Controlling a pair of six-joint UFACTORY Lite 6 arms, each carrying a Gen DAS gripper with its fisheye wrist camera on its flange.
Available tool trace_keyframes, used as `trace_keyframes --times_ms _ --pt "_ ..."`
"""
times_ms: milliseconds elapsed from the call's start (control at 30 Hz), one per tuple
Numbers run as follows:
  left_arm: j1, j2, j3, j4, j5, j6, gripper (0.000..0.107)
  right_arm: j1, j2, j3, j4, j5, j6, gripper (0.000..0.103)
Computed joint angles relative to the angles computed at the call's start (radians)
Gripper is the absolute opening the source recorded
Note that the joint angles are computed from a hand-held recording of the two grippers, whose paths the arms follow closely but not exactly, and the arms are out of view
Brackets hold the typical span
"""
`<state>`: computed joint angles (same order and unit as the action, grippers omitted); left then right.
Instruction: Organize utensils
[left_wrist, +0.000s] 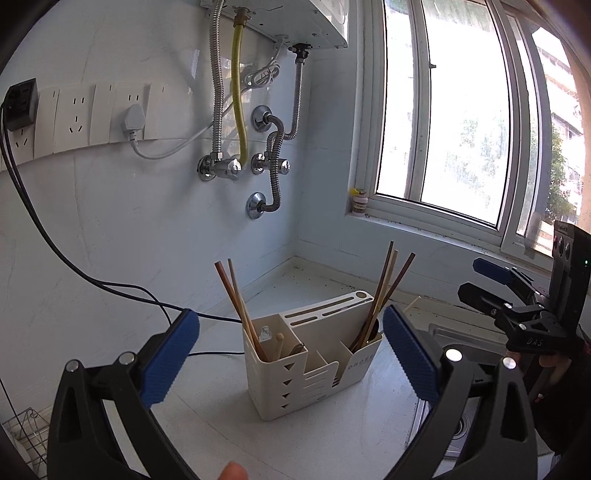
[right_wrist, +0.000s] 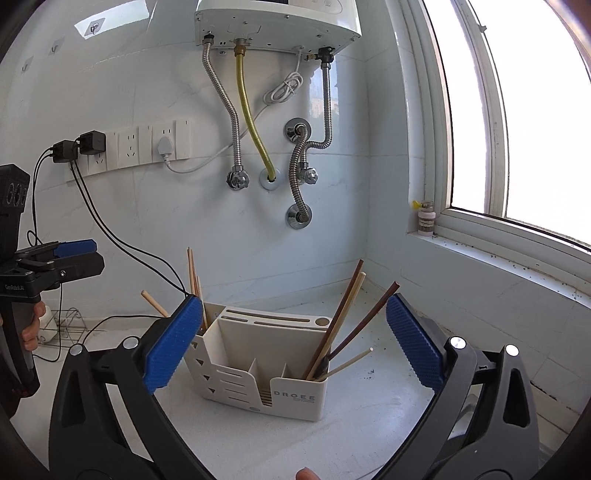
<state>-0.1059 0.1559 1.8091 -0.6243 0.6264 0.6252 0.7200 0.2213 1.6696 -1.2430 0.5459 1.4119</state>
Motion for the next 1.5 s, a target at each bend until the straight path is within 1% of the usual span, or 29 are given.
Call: trace_keyframes --times_ms 100,167,233,300,467,533,633,767,867,1200,1500 --pt "-0.042 -0.013 -0.044 0.07 -0.027 -0.038 0.098 0.001 -0.043 -0.052 -0.012 -0.015 0.035 0.095" --pt "-0.076 -0.017 -0.073 0.146 -0.058 -0.093 0.098 -0.002 -0.061 -0.07 0.01 -0.023 0.022 0.095" --pt "-0.102 -0.018 -0.096 0.176 -0.077 -0.123 0.098 -0.005 -0.072 -0.085 0.027 -0.024 0.013 0.095" --pt "-0.119 -0.01 -0.103 0.178 -0.085 -0.137 0.098 -0.011 -0.082 -0.102 0.056 -0.035 -0.002 0.095" --pt "-0.157 0.014 -0.104 0.172 -0.102 -0.154 0.098 -0.021 -0.092 -0.14 0.058 -0.046 0.015 0.095" --pt "-0.173 0.029 -0.095 0.203 -0.117 -0.187 0.098 -0.028 -0.088 -0.141 0.057 -0.051 0.013 0.095" --pt "-0.186 0.058 -0.067 0.237 -0.118 -0.218 0.098 -0.042 -0.086 -0.141 0.076 -0.069 -0.005 0.095" --pt "-0.187 0.078 -0.049 0.224 -0.115 -0.22 0.098 -0.059 -0.076 -0.136 0.093 -0.091 -0.03 0.095" --pt "-0.194 0.084 -0.047 0.246 -0.119 -0.239 0.098 -0.068 -0.072 -0.138 0.097 -0.108 -0.033 0.095" --pt "-0.199 0.075 -0.058 0.277 -0.124 -0.262 0.098 -0.073 -0.06 -0.132 0.114 -0.112 -0.047 0.095" --pt "-0.193 0.068 -0.066 0.255 -0.12 -0.243 0.098 -0.063 -0.062 -0.134 0.115 -0.095 -0.051 0.095"
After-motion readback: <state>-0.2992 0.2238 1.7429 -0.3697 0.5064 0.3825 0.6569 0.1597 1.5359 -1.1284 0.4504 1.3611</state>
